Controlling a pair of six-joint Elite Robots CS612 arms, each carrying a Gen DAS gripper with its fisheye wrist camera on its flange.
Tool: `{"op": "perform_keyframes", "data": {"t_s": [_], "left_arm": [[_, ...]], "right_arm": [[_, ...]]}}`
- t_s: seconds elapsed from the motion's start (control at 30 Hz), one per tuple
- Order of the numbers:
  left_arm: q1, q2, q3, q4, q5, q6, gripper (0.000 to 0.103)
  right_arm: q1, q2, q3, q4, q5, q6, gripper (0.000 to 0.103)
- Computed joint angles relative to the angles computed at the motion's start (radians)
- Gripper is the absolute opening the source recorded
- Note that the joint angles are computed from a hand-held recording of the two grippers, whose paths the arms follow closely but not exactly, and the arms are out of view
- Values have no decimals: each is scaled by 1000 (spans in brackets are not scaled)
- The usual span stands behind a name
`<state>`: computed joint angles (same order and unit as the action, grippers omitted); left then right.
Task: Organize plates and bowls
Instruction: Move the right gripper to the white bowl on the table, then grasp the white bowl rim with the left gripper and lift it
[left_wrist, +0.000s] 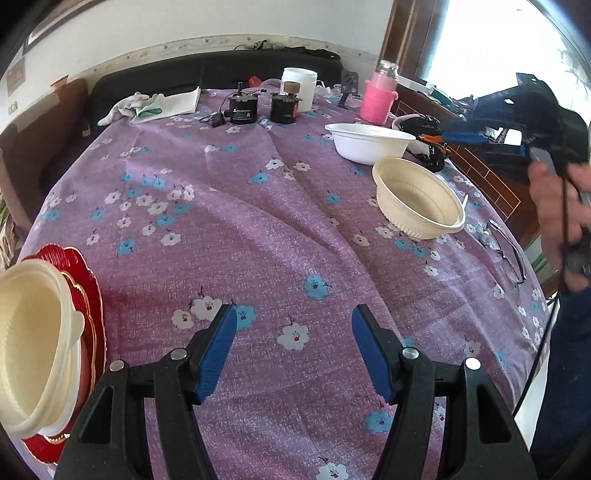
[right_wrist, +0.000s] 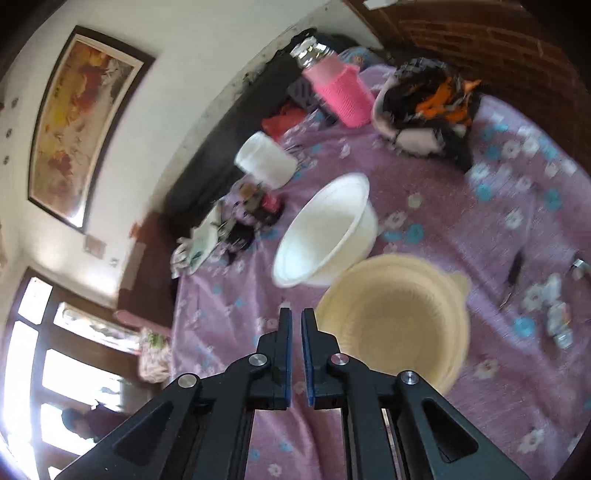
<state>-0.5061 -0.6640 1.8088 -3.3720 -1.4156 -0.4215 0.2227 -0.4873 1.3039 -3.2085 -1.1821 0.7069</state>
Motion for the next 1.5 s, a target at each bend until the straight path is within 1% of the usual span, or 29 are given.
{"op": "perform_keyframes", "data": {"t_s": [0.03, 0.07, 0.1, 0.13, 0.23, 0.27, 0.33, 0.37, 0.4, 0.5, 0.53, 0.57, 0.63, 0.73, 0.83, 0.97, 1.13, 1.2, 1.33, 1.43, 1.47, 1.5], "left_arm": [[-2, -1, 3, -5, 0, 1, 64], [-4, -1, 5, -8, -1, 5, 64], [-6, -2, 6, -9, -3, 10, 64], [-8, -2, 7, -10, -3, 17, 64], [-8, 0, 3, -9, -9, 28, 64], [-8, 2, -1, -5, -16, 31, 64], [-6, 8, -8, 1, -31, 34, 64], [-5, 10, -10, 4, -37, 35, 64], [-4, 12, -13, 7, -44, 36, 64], [-3, 19, -18, 14, -59, 42, 64], [-3, 20, -19, 15, -63, 45, 64], [-2, 21, -20, 15, -64, 47, 64], [0, 23, -22, 14, -67, 45, 64], [4, 22, -22, 5, -66, 38, 64], [6, 17, -13, -7, -60, 26, 64], [8, 4, 9, -39, -42, 18, 64], [16, -24, 64, -104, -28, -5, 64], [17, -33, 82, -126, -23, -10, 64], [23, -39, 99, -147, -20, -21, 64], [29, -32, 87, -123, -33, -32, 64], [32, -28, 80, -110, -48, -37, 64], [33, -25, 76, -102, -56, -39, 64]], "right_arm": [[-2, 1, -12, 22, -19, 10, 19], [-8, 10, -30, 36, -19, 30, 42], [-12, 20, -52, 54, -18, 40, 63], [-16, 31, -74, 77, -19, 46, 66], [-23, 64, -136, 129, -28, 66, 66], [-21, 73, -160, 166, -39, 56, 66], [-19, 89, -196, 212, -57, 50, 60], [-16, 97, -219, 248, -70, 42, 52], [-14, 109, -250, 292, -79, 24, 40], [-9, 134, -312, 401, -122, 13, 23], [-10, 138, -320, 418, -122, 14, 13], [-10, 138, -321, 430, -125, 12, 12], [-9, 134, -305, 410, -142, 13, 10], [-10, 124, -267, 333, -117, 13, 7], [-8, 100, -212, 250, -91, -6, 6], [2, 53, -111, 134, -16, -49, 6], [22, -6, 24, 42, 55, -130, 6], [28, -26, 88, 10, 101, -160, 6], [43, -47, 179, 5, 177, -204, 7], [51, -45, 210, 32, 239, -238, 9], [54, -41, 217, 31, 252, -239, 10], [56, -39, 219, 31, 247, -248, 10]]}}
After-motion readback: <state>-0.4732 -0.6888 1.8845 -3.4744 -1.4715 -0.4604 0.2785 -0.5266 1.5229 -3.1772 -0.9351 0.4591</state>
